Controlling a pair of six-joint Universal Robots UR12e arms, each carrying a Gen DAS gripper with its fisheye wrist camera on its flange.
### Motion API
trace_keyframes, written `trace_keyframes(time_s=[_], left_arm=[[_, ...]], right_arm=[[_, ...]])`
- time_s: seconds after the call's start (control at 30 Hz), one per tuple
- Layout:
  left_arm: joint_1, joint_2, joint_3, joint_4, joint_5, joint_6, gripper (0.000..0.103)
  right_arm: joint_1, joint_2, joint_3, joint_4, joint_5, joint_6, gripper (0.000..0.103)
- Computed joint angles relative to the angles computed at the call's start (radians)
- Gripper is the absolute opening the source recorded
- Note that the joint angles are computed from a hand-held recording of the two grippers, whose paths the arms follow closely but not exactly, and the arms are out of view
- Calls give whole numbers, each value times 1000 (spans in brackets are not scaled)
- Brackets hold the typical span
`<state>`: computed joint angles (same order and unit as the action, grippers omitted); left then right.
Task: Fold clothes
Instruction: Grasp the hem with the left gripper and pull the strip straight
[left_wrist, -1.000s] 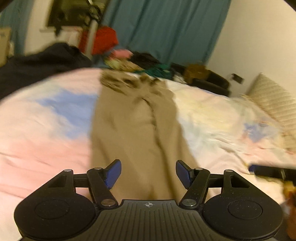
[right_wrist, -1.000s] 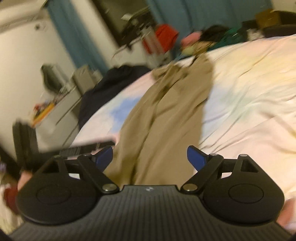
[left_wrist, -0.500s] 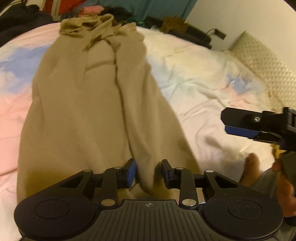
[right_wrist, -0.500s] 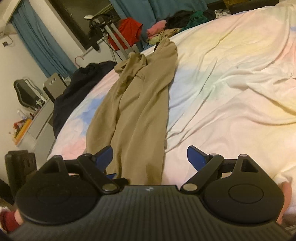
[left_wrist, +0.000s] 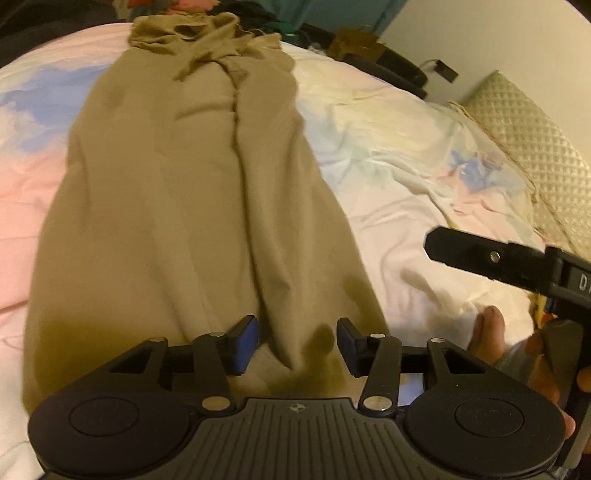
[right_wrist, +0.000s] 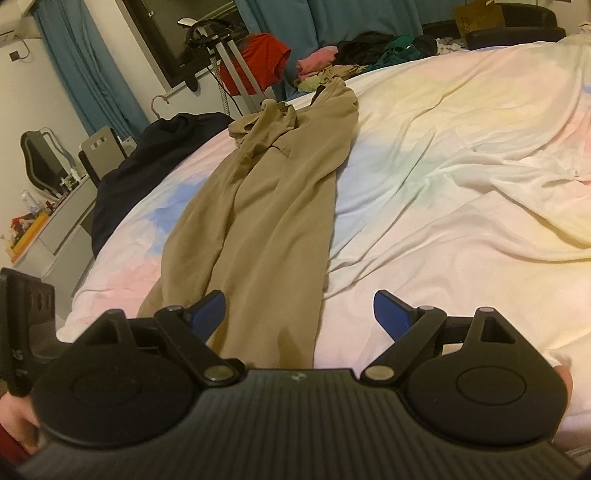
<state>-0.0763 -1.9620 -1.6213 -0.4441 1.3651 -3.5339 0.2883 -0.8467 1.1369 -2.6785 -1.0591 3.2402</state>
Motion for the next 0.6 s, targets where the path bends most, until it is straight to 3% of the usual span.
trace_keyframes(time_s=[0.03,0.07,0.13,0.33,0.5,0.6], left_arm=[[0,-1,1,-4,4,-5,26],[0,0,-1,-3,10,-14,14],[4,8,-12,17,8,-37,5],[25,41,-55,128,-62,-154,4],[16,42,-36,3,6,-159,4],[21,41,-29,-37,2,-162,8]], right_arm=[[0,-1,2,-3,-2,1,89],[0,-2,3,-5,-3,2,89],[0,-3,6,-11,-6,3,89],[-3,-5,12,-22,-1,12,89],[-7,-1,5,-7,20,15,89],[-11,1,1,16,48,23,89]])
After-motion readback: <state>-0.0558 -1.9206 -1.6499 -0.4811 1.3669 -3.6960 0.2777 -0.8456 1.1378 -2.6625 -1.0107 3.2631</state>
